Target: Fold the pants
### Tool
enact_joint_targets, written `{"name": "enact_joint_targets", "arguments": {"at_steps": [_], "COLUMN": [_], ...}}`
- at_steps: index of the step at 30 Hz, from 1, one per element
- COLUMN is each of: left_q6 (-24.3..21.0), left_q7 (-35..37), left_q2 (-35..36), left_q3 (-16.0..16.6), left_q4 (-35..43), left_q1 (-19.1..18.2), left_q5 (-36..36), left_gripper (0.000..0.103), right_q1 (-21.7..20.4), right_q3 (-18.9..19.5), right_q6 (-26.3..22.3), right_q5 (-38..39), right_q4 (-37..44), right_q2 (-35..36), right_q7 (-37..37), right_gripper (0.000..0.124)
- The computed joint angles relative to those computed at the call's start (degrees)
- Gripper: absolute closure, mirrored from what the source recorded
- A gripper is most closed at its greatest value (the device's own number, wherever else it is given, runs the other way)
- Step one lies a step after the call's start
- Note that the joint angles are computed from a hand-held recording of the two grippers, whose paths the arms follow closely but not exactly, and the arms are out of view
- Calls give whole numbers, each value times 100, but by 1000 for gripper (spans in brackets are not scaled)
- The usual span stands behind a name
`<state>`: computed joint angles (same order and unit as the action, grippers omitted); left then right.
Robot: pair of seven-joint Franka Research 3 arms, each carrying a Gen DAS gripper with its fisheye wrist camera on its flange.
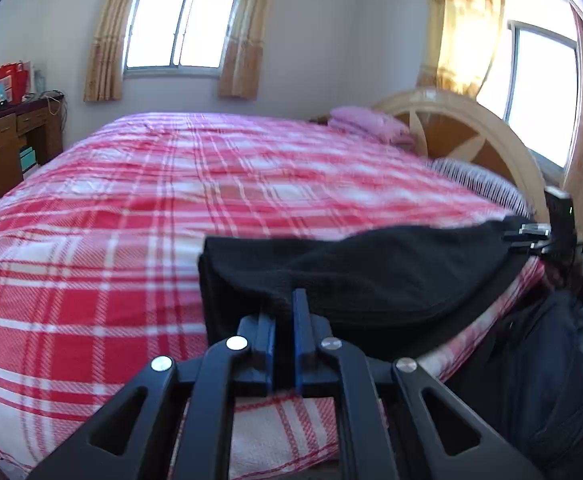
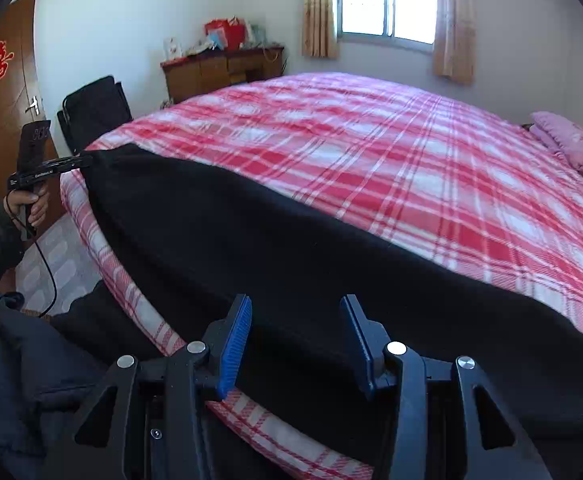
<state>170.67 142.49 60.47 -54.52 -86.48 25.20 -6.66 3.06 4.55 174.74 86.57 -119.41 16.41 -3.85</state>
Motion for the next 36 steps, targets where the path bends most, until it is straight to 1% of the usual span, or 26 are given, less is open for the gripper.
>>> {"name": "enact_joint_targets", "arguments": {"at_steps": [1,2,3,6,10,11,13,16,17,18,19,20,21,22,24,25,26,27,28,29,30,31,32,35,36], "left_q6": [-109,-173,-131,-199,-54,-47,23,-29,-33,-43,-46,-53,-32,23,148,240,343,425,366,276,245,195,172,151,150], "left_q7": [-72,-114,-92,4,8,-25,-86,-250,-313,-397,-444,-446,-387,-232,44,129,176,117,-51,-157,-189,-174,-174,-193,-182], "left_q2": [-18,-29,-31,101,53,69,113,198,202,183,172,179,206,254,385,425,447,408,346,369,417,510,535,519,521], "left_q3": [146,277,295,49,6,11,-33,1,32,92,122,88,8,-160,-462,-561,-592,-490,-300,-240,-251,-333,-371,-413,-435], "left_q4": [93,155,119,96,-10,26,46,240,280,315,332,326,293,200,27,-60,-123,-119,-41,29,39,33,8,-55,-71], "left_q1": [-131,-241,-235,-27,1,-26,-33,-133,-174,-229,-256,-235,-177,-48,197,285,326,266,151,120,145,222,268,335,355], "left_q5": [24,25,-10,-195,-296,-294,-309,-311,-324,-337,-343,-351,-347,-314,-195,-110,8,107,153,200,234,257,276,336,354], "left_gripper": [95,95,95,95,95,95,95,95,95,95,95,95,95,95,95,95,95,95,95,95,95,95,95,95,95], "right_q1": [93,114,107,157,281,402,572,999,1060,1077,933,666,489,287,-430,-617,-646,-586,-424,-194,-26,37,64,-251,-244], "right_q3": [-72,-73,-32,-61,-130,-236,-363,-768,-828,-841,-688,-397,-203,28,805,1018,1052,968,769,487,254,163,123,407,389], "right_q6": [-3,27,66,25,-68,-136,-99,-48,10,47,38,60,114,197,222,208,179,87,-29,-178,-400,-531,-575,-725,-786], "right_q5": [-544,-832,-1012,-1825,-2826,-3205,-3749,-4631,-4787,-4902,-4900,-4785,-4739,-4667,-4304,-4175,-4145,-4211,-4392,-4690,-4975,-5131,-5234,-4971,-4969], "right_q4": [-47,-15,-21,-18,112,163,226,264,259,234,208,149,87,7,-174,-265,-305,-362,-384,-373,-334,-309,-302,-255,-226], "right_q2": [48,118,159,269,474,550,685,870,894,897,855,764,689,602,365,269,232,183,192,237,309,365,428,414,406], "right_q7": [499,736,843,1490,2151,2422,2802,3456,3597,3692,3658,3523,3453,3349,2834,2639,2559,2580,2737,3028,3304,3450,3538,3336,3343], "right_gripper": [76,76,76,76,76,76,76,76,78,97,112,114,117,120,120,120,120,120,120,120,121,122,122,122,122]}}
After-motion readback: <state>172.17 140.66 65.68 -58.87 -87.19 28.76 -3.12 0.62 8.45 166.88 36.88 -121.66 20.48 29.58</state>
